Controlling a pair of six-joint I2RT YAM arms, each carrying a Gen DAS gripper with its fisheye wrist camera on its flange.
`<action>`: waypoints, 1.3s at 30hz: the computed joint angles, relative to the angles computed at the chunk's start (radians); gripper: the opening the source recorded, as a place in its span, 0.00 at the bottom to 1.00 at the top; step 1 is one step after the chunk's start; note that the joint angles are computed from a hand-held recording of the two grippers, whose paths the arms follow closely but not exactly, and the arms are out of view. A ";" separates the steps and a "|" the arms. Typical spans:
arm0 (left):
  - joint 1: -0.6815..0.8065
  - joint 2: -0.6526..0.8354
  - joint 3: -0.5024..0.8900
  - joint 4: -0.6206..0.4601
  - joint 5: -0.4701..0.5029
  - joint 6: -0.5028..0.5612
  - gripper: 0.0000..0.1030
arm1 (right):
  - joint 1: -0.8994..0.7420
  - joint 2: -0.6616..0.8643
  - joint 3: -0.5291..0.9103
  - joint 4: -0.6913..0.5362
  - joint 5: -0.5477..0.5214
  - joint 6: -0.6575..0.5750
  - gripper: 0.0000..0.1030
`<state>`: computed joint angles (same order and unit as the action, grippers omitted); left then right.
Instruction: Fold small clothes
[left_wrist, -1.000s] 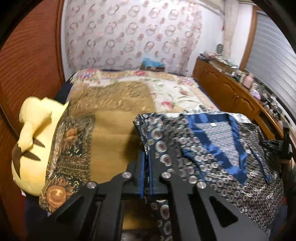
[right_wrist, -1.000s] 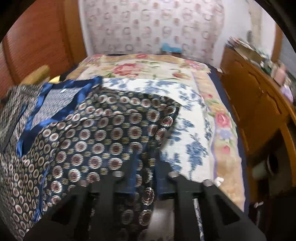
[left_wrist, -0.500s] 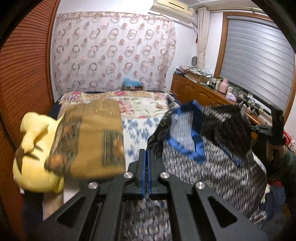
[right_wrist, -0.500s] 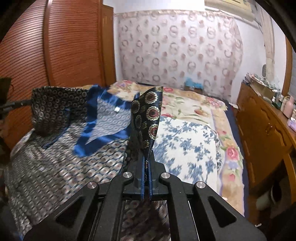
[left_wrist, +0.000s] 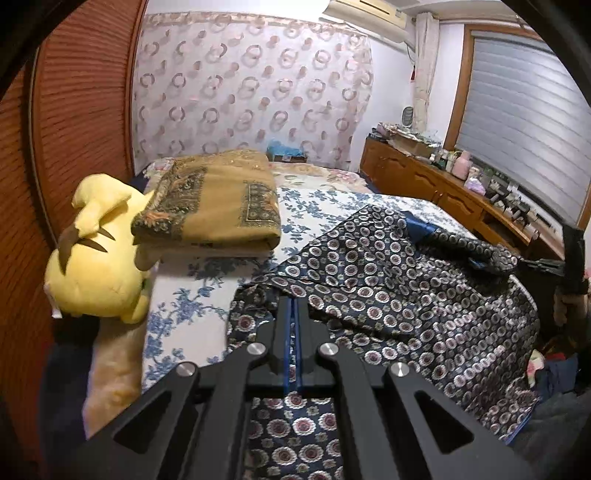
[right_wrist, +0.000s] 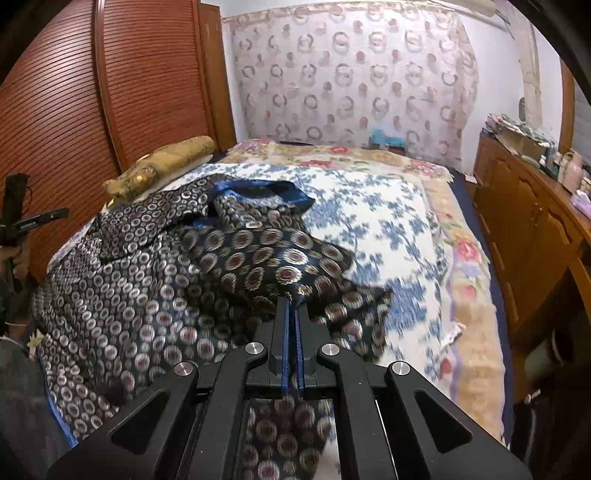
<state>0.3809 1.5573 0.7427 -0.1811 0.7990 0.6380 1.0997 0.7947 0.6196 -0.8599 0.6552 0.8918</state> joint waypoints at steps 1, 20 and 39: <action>-0.011 -0.007 -0.001 0.000 -0.011 0.001 0.00 | 0.005 -0.003 0.001 -0.016 0.002 0.014 0.00; -0.462 0.075 -0.002 0.073 -0.271 -0.102 0.38 | -0.071 0.092 -0.003 0.130 -0.028 -0.083 0.00; -0.695 0.181 0.071 0.117 -0.461 -0.200 0.33 | -0.174 0.235 0.012 0.237 -0.122 -0.159 0.36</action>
<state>-0.3140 1.7380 0.8141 -0.0645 0.3380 0.4376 0.9257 1.0298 0.6315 -0.6228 0.5330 0.7327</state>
